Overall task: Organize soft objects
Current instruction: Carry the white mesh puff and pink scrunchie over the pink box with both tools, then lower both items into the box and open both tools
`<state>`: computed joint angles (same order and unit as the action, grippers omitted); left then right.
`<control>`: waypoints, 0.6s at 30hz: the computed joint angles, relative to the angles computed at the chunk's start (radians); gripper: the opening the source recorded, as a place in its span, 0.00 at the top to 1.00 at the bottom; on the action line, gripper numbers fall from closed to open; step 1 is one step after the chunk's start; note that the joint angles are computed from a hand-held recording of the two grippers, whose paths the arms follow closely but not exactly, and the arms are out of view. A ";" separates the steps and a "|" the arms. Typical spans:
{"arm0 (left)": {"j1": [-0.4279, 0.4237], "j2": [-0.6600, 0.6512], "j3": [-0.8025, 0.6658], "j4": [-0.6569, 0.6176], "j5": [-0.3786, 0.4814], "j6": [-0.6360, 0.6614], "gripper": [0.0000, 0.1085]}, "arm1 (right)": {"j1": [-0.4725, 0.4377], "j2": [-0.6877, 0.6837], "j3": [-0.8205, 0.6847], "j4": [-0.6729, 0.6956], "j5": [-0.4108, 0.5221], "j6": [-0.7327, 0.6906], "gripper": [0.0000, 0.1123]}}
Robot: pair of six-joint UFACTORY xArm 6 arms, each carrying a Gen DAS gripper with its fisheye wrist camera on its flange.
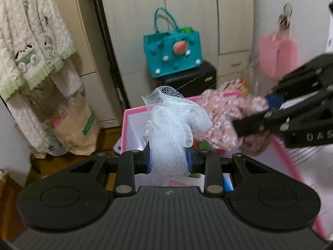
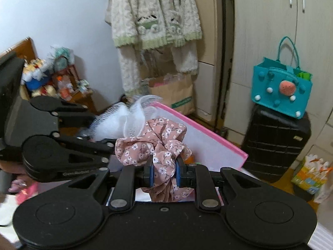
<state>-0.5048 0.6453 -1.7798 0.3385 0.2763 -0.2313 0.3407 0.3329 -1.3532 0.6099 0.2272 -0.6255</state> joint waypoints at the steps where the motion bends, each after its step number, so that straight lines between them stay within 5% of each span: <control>1: 0.001 0.019 -0.028 0.025 0.018 -0.012 0.73 | -0.005 0.011 -0.007 -0.020 -0.005 0.019 0.81; 8: -0.005 0.105 -0.155 0.169 0.088 -0.099 0.72 | -0.026 0.062 -0.050 -0.040 0.023 0.044 0.81; 12: -0.010 0.121 -0.172 0.122 0.090 -0.055 0.68 | -0.026 0.099 -0.096 -0.040 0.053 0.047 0.81; 15: -0.010 0.118 -0.162 0.282 0.067 -0.177 0.62 | -0.023 0.128 -0.125 -0.061 0.061 0.068 0.81; 18: -0.008 0.115 -0.163 0.266 0.070 -0.191 0.54 | -0.020 0.149 -0.123 -0.180 0.005 0.186 0.80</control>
